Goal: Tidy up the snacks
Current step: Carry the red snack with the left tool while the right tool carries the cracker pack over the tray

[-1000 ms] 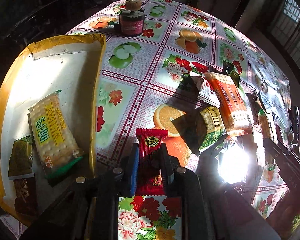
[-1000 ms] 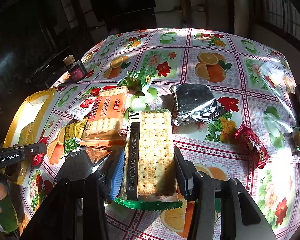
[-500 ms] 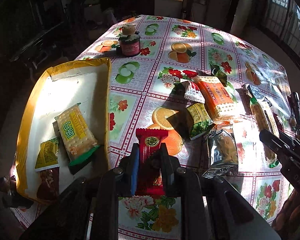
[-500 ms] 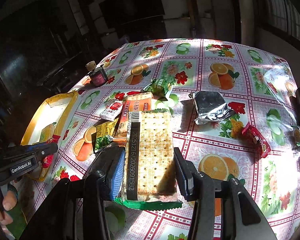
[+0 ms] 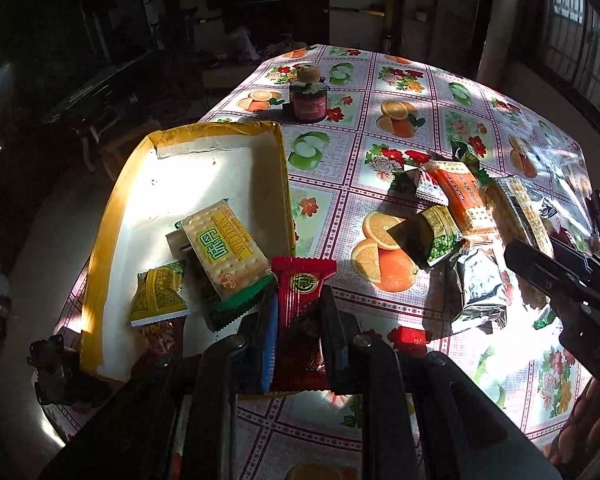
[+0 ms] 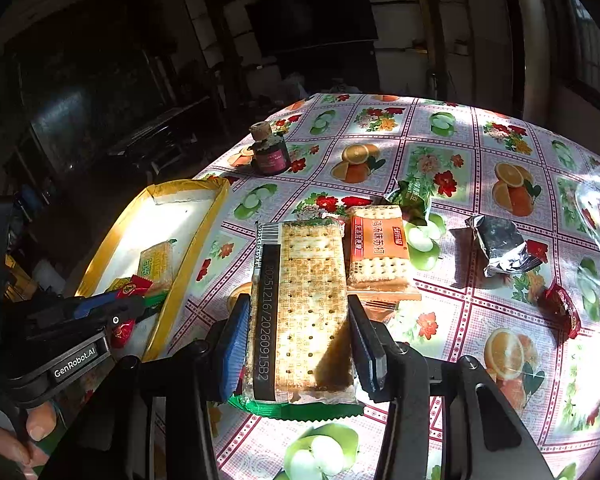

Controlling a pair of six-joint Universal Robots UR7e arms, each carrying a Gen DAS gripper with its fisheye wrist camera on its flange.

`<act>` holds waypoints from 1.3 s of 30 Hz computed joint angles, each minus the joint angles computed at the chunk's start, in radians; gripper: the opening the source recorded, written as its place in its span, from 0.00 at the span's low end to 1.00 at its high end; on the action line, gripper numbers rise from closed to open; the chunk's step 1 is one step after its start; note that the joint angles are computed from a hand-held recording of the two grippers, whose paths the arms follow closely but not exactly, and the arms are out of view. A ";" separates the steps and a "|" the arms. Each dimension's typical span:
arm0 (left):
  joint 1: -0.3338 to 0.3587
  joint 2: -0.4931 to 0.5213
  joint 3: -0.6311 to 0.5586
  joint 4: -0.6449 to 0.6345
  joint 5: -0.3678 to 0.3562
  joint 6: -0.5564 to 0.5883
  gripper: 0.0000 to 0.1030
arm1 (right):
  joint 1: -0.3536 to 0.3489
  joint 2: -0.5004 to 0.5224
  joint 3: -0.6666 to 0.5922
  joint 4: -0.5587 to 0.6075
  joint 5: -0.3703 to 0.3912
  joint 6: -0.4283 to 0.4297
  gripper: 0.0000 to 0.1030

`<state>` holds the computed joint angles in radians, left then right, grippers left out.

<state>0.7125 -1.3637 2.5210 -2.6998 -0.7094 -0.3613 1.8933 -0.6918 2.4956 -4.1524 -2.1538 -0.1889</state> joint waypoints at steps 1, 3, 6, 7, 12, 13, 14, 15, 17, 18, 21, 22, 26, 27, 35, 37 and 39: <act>0.002 -0.007 0.001 0.003 0.003 -0.002 0.18 | 0.007 0.002 -0.007 0.010 -0.001 0.002 0.48; 0.008 -0.025 0.002 0.011 0.009 -0.001 0.18 | 0.020 0.008 -0.021 0.032 -0.004 0.005 0.48; 0.017 -0.044 0.005 0.018 0.023 0.003 0.18 | 0.036 0.015 -0.041 0.058 -0.008 0.008 0.48; 0.022 -0.048 0.004 0.019 0.025 0.006 0.18 | 0.040 0.017 -0.048 0.067 -0.008 0.008 0.48; 0.051 -0.060 -0.005 0.019 0.031 0.021 0.18 | 0.055 0.028 -0.079 0.107 -0.004 0.009 0.48; 0.056 -0.060 -0.006 0.018 0.034 0.023 0.18 | 0.056 0.030 -0.085 0.114 -0.001 0.008 0.48; 0.060 -0.063 -0.006 0.018 0.035 0.026 0.18 | 0.058 0.032 -0.090 0.122 0.001 0.009 0.48; 0.065 -0.066 -0.007 0.019 0.035 0.030 0.18 | 0.061 0.034 -0.097 0.130 0.001 0.009 0.48; 0.072 -0.069 -0.010 0.018 0.040 0.035 0.18 | 0.063 0.036 -0.108 0.146 0.005 0.008 0.48; 0.079 -0.069 -0.013 0.017 0.039 0.039 0.18 | 0.064 0.037 -0.113 0.153 0.005 0.008 0.48; 0.092 -0.070 -0.019 0.017 0.044 0.045 0.18 | 0.066 0.041 -0.128 0.169 0.011 0.007 0.48; 0.097 -0.071 -0.021 0.017 0.045 0.048 0.18 | 0.066 0.043 -0.133 0.174 0.012 0.006 0.48; 0.115 -0.065 -0.033 0.012 0.048 0.060 0.18 | 0.066 0.046 -0.147 0.192 0.020 0.002 0.48; 0.119 -0.064 -0.035 0.011 0.049 0.062 0.18 | 0.065 0.047 -0.150 0.195 0.022 0.001 0.48; 0.172 -0.035 -0.067 0.000 0.051 0.085 0.18 | 0.055 0.063 -0.194 0.250 0.057 0.006 0.48; 0.189 -0.034 -0.079 0.005 0.047 0.088 0.18 | 0.055 0.070 -0.212 0.270 0.067 0.004 0.48; 0.205 -0.031 -0.093 0.011 0.052 0.093 0.18 | 0.055 0.078 -0.233 0.290 0.077 0.004 0.48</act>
<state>0.9170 -1.3944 2.4277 -2.6891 -0.6577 -0.2686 1.9483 -0.6142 2.2627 -3.8621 -2.0769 -0.1852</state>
